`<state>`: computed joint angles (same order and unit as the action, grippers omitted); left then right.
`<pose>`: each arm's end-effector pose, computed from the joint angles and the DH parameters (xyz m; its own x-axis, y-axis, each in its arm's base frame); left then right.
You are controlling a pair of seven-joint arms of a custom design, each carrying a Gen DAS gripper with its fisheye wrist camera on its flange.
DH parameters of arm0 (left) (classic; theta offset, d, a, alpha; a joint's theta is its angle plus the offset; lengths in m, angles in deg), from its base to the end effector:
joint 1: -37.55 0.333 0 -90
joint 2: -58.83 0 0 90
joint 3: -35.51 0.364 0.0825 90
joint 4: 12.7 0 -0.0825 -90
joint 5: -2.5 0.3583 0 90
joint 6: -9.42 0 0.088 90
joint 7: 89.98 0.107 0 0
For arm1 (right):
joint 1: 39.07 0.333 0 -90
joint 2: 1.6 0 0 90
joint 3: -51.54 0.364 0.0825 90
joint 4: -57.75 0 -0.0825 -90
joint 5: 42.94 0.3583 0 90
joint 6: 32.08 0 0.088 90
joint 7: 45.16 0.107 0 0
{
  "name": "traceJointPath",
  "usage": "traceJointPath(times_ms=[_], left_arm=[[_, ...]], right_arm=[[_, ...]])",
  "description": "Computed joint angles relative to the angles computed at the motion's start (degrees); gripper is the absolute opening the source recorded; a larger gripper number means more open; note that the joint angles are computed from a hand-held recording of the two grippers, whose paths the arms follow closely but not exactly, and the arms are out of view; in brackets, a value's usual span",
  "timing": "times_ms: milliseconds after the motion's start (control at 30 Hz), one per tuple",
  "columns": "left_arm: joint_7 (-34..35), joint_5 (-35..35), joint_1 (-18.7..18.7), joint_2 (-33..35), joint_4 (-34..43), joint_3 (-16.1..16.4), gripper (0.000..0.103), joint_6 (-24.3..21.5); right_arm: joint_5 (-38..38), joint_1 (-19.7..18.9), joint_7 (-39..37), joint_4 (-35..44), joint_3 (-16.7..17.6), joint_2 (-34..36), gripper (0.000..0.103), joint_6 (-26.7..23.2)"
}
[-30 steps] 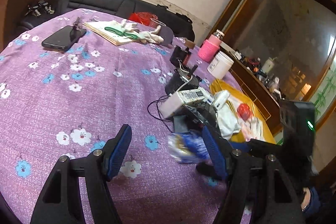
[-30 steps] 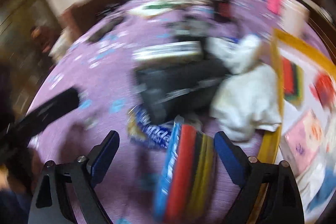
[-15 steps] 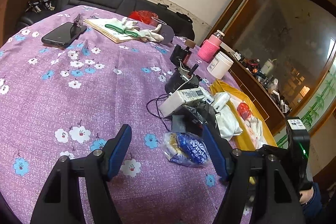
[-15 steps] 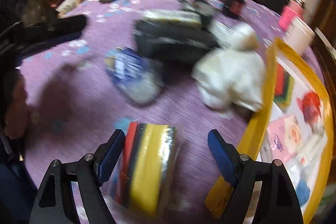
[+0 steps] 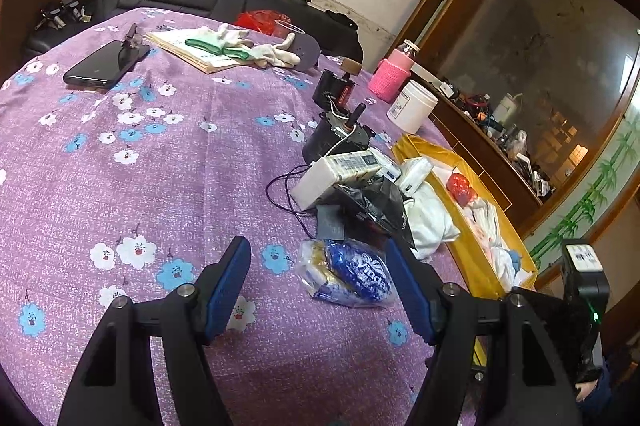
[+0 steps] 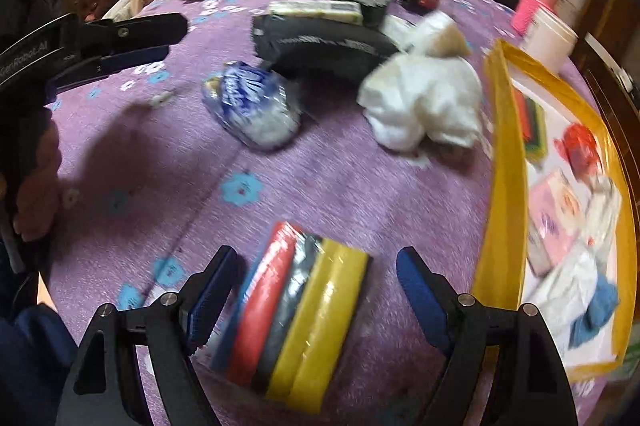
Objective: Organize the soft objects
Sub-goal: 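Grasp the blue Vinda bag with the left gripper while the right gripper grasps the striped stick pack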
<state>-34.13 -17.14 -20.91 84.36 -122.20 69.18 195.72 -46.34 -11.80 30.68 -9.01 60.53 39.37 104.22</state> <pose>0.5935 -0.3097 0.4775 0.0924 -0.8694 0.4853 -0.5870 -0.4413 -0.6788 0.6670 0.4328 0.4754 0.7351 -0.6739 0.0739 -0.5658 -0.6699 -0.4808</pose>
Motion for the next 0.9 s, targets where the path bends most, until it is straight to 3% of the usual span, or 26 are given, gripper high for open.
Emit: traceJointPath(times_ms=[67, 133, 167, 233, 300, 433, 633, 733, 800, 833, 900], left_arm=[[-0.38, 0.1, -0.73, 0.25, 0.17, 0.98, 0.069, -0.68], [-1.81, 0.41, -3.43, 0.8, -0.07, 4.22, 0.069, -1.12], [-2.55, 0.61, -4.95, 1.09, -0.3, 6.0, 0.069, -1.28], [-3.73, 1.56, -7.71, 1.6, -0.35, 9.16, 0.069, -2.8], [-4.85, 3.47, -8.8, 1.67, 0.1, 10.31, 0.069, -4.81], [-3.72, 6.32, -1.93, -0.11, 2.59, 1.22, 0.074, -8.09], [-8.39, 11.08, 0.94, 4.22, 13.12, -0.22, 0.085, -21.18], [-8.76, 13.26, 4.26, 7.56, 20.74, -2.74, 0.088, -29.92], [-9.58, 14.51, 5.86, 9.06, 23.47, -4.12, 0.088, -32.33], [-10.49, 15.45, 6.15, 9.66, 24.26, -4.34, 0.087, -33.04], [-13.73, 19.32, 4.7, 10.17, 24.59, -2.59, 0.069, -34.04]], right_arm=[[0.57, -0.57, -0.35, -4.17, 0.61, -1.92, 0.086, 3.14], [1.79, -1.47, -0.49, -8.0, 1.7, -3.16, 0.083, 7.39], [2.19, -1.79, -0.93, -9.65, 2.29, -3.66, 0.068, 9.81], [2.93, -2.65, -2.52, -12.12, 3.65, -4.88, 0.05, 12.08], [4.78, -3.91, -3.36, -13.87, 5.07, -5.47, 0.049, 13.88], [15.01, -10.41, -8.75, -19.27, 12.53, -7.21, 0.048, 21.55], [26.69, -19.13, -18.39, -24.35, 22.91, -8.5, 0.048, 28.5], [29.69, -20.86, -21.21, -26.28, 25.04, -9.48, 0.048, 30.3], [31.1, -21.86, -22.79, -26.74, 25.78, -9.78, 0.048, 30.45], [31.55, -21.69, -23.0, -26.88, 25.54, -9.85, 0.048, 30.94], [32.31, -21.66, -23.14, -26.39, 25.33, -9.55, 0.048, 31.12]])
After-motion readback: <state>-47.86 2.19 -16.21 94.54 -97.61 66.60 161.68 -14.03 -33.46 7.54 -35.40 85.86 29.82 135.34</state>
